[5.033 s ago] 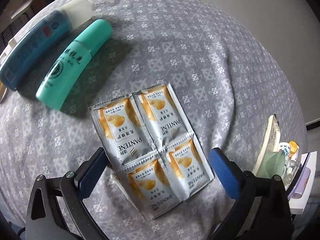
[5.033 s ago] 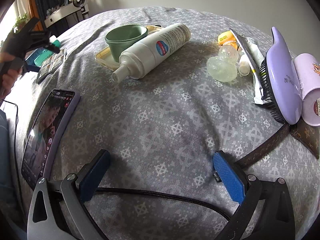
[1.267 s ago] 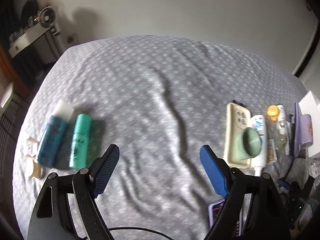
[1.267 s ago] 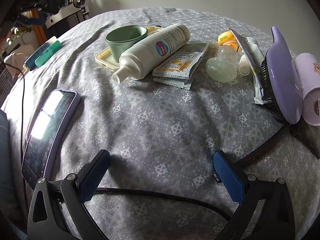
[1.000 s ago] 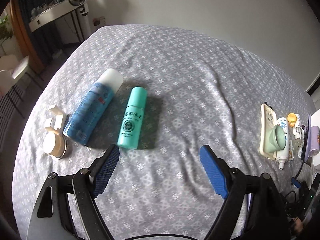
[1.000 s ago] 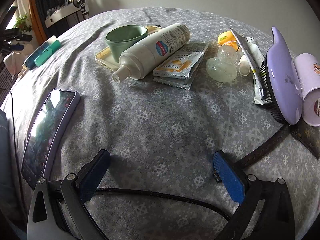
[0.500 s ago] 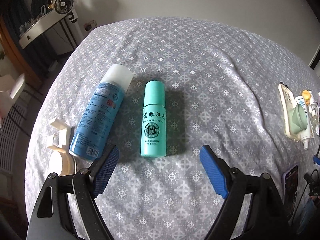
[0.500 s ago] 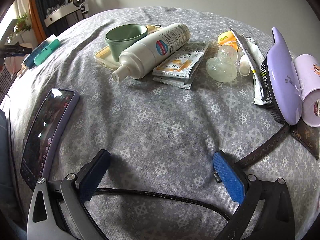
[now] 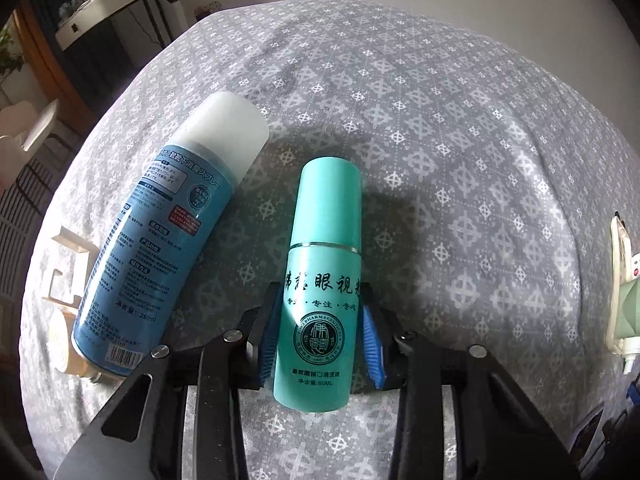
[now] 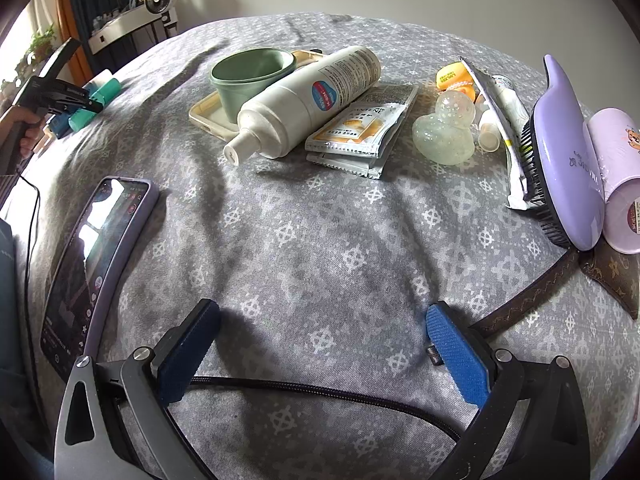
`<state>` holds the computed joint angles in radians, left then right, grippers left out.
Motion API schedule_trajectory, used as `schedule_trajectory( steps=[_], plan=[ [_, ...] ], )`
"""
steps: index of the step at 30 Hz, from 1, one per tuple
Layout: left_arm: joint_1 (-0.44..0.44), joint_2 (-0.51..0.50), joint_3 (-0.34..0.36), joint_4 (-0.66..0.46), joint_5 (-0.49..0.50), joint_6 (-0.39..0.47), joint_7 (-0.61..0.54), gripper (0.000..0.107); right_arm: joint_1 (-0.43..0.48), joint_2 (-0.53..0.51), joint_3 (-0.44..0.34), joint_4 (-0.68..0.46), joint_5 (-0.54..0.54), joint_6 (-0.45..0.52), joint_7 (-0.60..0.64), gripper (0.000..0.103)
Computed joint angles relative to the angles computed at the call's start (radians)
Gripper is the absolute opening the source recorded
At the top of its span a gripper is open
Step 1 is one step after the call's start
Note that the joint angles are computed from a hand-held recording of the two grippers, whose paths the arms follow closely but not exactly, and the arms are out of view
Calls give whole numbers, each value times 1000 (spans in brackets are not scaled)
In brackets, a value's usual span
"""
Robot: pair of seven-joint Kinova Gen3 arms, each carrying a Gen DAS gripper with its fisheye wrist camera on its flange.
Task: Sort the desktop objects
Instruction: 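Carry the teal bottle onto the sachets and open the left gripper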
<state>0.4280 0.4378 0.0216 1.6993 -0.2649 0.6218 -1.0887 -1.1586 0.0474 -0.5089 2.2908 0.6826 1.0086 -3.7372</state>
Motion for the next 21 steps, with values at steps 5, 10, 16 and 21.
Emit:
schedule_trajectory(
  steps=[5, 10, 16, 21],
  plan=[
    [-24, -43, 36, 32, 32, -15, -43, 33, 0, 1, 1, 0, 0, 0, 0, 103],
    [-2, -98, 71, 29, 55, -12, -81, 33, -1, 0, 0, 0, 0, 0, 0, 103],
    [48, -112, 146, -66, 123, 23, -149, 33, 0, 1, 1, -1, 1, 0, 1, 103],
    [166, -36, 180, -228, 135, 79, -177, 33, -1, 0, 1, 0, 0, 0, 0, 103]
  ],
)
